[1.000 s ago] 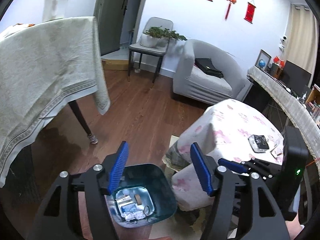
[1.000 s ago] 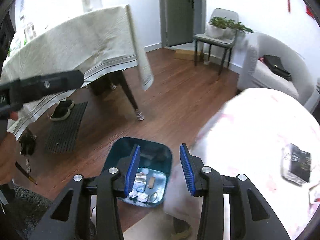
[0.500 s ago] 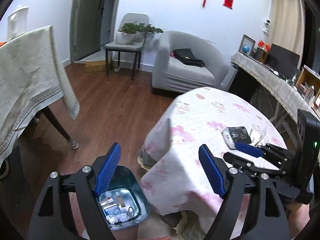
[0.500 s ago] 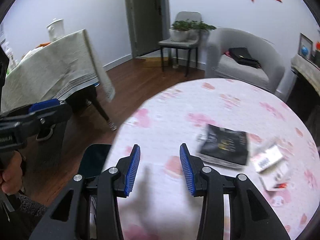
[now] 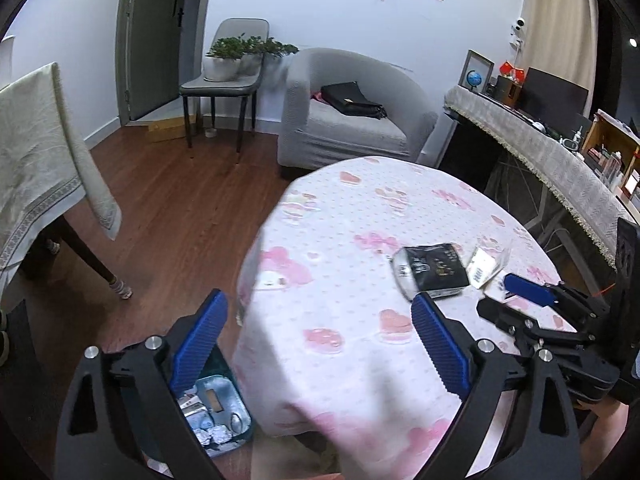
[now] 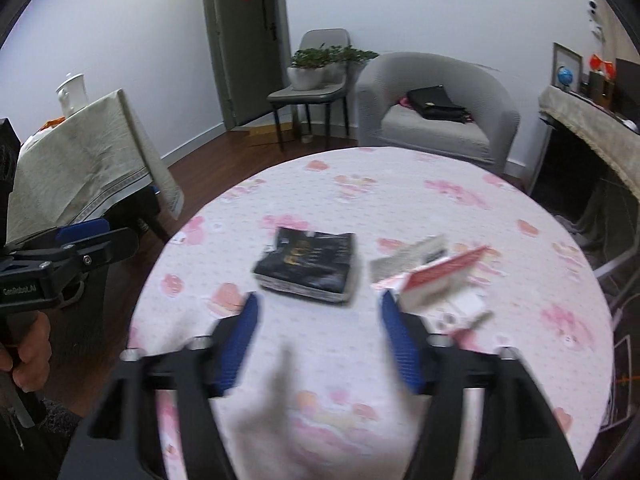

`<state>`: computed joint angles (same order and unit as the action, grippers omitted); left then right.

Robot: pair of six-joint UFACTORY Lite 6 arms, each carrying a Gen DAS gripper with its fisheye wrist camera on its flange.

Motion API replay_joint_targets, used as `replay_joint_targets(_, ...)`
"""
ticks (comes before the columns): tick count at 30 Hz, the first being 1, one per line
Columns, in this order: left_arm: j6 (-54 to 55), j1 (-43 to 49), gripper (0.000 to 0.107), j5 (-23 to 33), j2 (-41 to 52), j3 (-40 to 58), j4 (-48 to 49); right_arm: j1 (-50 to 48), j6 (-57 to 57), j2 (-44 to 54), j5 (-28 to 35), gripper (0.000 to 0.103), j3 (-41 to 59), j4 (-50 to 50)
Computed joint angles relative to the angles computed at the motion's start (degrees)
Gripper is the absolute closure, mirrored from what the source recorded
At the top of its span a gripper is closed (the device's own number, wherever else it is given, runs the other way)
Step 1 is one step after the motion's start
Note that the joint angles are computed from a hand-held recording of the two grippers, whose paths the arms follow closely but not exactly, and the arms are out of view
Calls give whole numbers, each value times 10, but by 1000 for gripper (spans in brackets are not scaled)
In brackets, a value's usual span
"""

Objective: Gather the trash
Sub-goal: 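Move both open tools back over the table toward the black bag and card package, then grasp the black snack bag with the left tool while the right tool grips the SanDisk package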

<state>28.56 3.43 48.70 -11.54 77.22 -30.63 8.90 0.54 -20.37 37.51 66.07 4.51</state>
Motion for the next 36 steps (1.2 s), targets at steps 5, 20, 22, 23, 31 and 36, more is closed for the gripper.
replay_joint_targets(5,-62,-78,10,-30,8,-2,44,-75,-84,-28,17,19,-19,58)
replay_joint_targets(20,-319,-284,9,-99,93,18,262,-311,-498,-21,143,7,-17,303)
replay_joint_targets(22,-351,-301,9,-97,106,24,296,-326,-520,-20,155,6,-13,313)
replay_joint_targets(23,-361,-306,9,-95,113,27,307,-333,-530,-17,163,6,-10,316)
replay_joint_targets(31,-430,-338,8,-82,160,60,364,-364,-565,45,189,6,52,323)
replay_joint_targets(36,-466,-349,7,-59,186,90,396,-367,-580,86,202,5,87,323)
